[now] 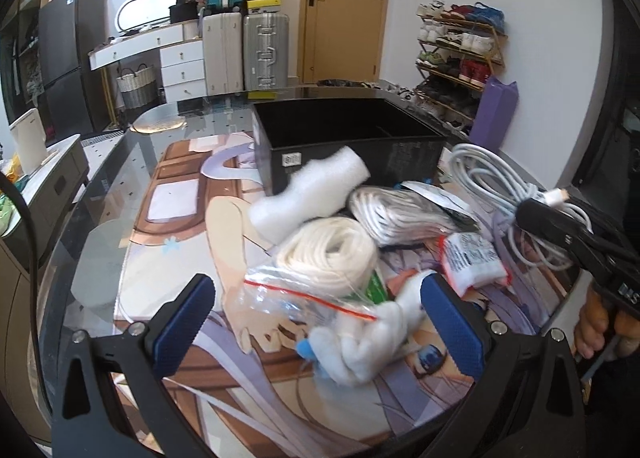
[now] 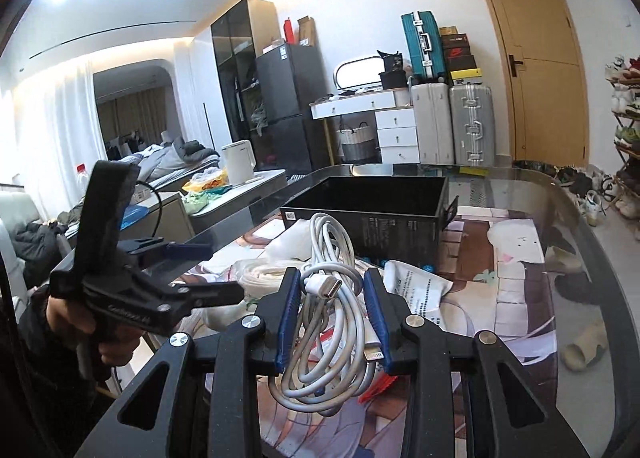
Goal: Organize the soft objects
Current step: 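Lift the white cable with the right tool while the left tool grasps the white plush doll, then carry the doll in the left tool and cable in the right tool over the black box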
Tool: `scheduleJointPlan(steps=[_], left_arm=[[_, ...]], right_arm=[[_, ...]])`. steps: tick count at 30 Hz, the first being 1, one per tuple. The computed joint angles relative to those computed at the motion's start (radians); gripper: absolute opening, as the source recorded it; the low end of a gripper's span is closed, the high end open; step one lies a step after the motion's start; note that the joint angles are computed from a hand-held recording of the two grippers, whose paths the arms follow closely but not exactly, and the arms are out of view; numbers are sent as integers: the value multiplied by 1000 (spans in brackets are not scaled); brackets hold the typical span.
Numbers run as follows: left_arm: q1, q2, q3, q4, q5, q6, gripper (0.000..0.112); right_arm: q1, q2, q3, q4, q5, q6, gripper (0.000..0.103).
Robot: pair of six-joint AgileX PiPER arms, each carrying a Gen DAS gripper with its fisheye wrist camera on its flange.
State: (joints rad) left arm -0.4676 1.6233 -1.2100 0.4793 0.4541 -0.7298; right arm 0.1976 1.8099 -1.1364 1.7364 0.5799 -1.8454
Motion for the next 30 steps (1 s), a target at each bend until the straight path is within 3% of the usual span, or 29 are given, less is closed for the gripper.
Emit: scheduleJointPlan(steps=[4, 12, 16, 20, 28, 30], left_arm=[[-4, -12, 20, -106, -9, 104, 103], [-29, 13, 9, -100, -4, 128, 98], [-23, 8, 13, -136, -10, 168, 83], [-32, 13, 9, -130, 8, 182, 58], [-21, -25, 37, -224, -20, 315, 30], [-11, -35, 41, -265, -26, 355, 29]], right_arm=[[-1, -5, 4, 1, 0, 2, 32], [3, -3, 0, -22, -2, 17, 32], [4, -1, -2, -25, -1, 20, 32], [3, 0, -5, -32, -3, 24, 32], [7, 1, -10, -32, -7, 27, 32], [7, -1, -11, -31, -6, 29, 32]])
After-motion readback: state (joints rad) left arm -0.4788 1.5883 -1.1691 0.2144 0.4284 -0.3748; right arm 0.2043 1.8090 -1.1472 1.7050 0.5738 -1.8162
